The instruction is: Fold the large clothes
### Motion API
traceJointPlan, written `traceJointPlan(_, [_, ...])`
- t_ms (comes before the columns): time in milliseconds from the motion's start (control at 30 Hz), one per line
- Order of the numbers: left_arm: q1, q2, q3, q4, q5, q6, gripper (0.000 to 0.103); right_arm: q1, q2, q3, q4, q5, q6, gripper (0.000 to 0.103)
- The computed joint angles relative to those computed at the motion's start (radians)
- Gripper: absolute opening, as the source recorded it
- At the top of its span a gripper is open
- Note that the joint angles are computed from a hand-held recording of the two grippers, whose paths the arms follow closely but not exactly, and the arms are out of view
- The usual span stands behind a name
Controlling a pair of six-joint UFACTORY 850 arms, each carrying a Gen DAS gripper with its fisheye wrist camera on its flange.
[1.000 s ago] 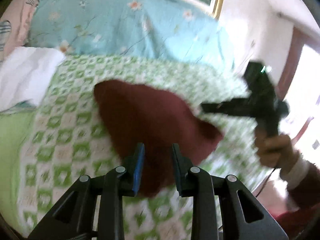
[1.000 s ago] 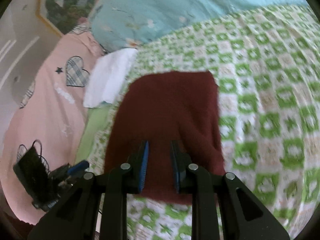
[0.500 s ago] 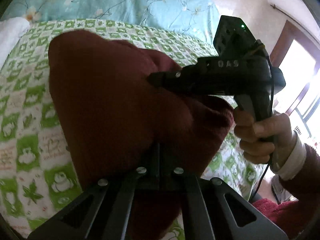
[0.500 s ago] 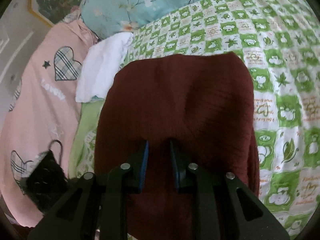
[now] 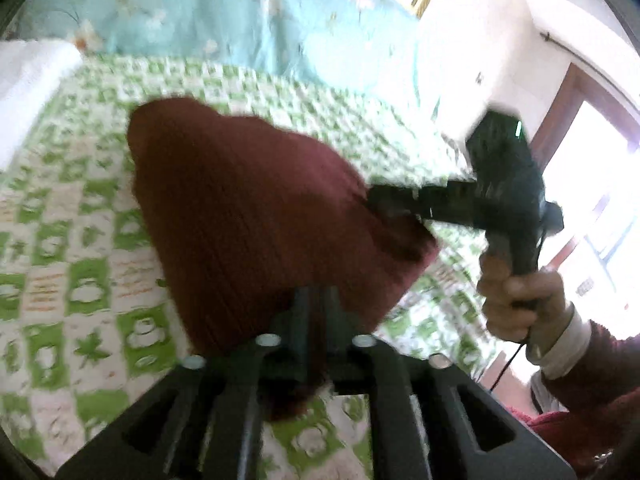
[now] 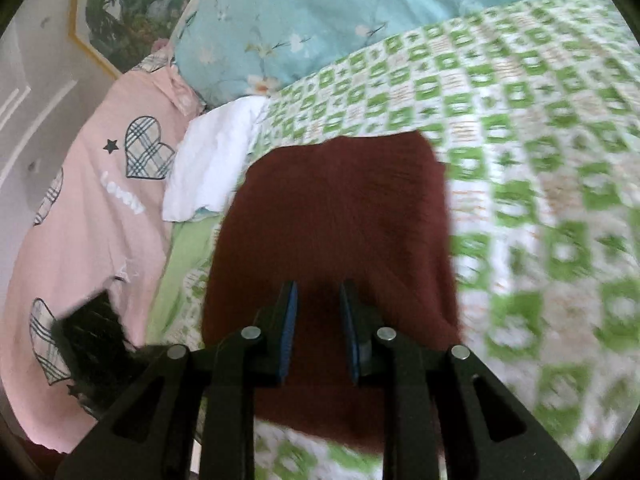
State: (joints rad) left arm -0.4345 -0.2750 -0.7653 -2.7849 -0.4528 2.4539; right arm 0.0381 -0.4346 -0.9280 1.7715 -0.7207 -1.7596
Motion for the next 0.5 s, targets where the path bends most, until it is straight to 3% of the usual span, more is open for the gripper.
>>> traceJointPlan(67, [-0.01, 0.015, 0.016, -0.035, 0.008, 0.018, 0.024, -0.008, 0.004, 0.022, 0.002, 0.031, -0.01, 0.023])
traceJointPlan(167, [-0.042, -0.029, -0.024, -0.188, 0.13, 0.163, 0.02, -0.01, -0.021, 0.029, -0.033, 0.086, 0.038, 0.023])
traceJointPlan(333, [-0.039, -0.046, -0.02, -0.219, 0.114, 0.142, 0.017, -0.006, -0.011, 0.048, 0.004, 0.095, 0.001, 0.023])
traceJointPlan(500, [-0.055, -0.028, -0.022, -0.34, 0.154, 0.26, 0.016, -0.009, 0.025, 0.049, 0.005, 0.064, 0.023, 0.023])
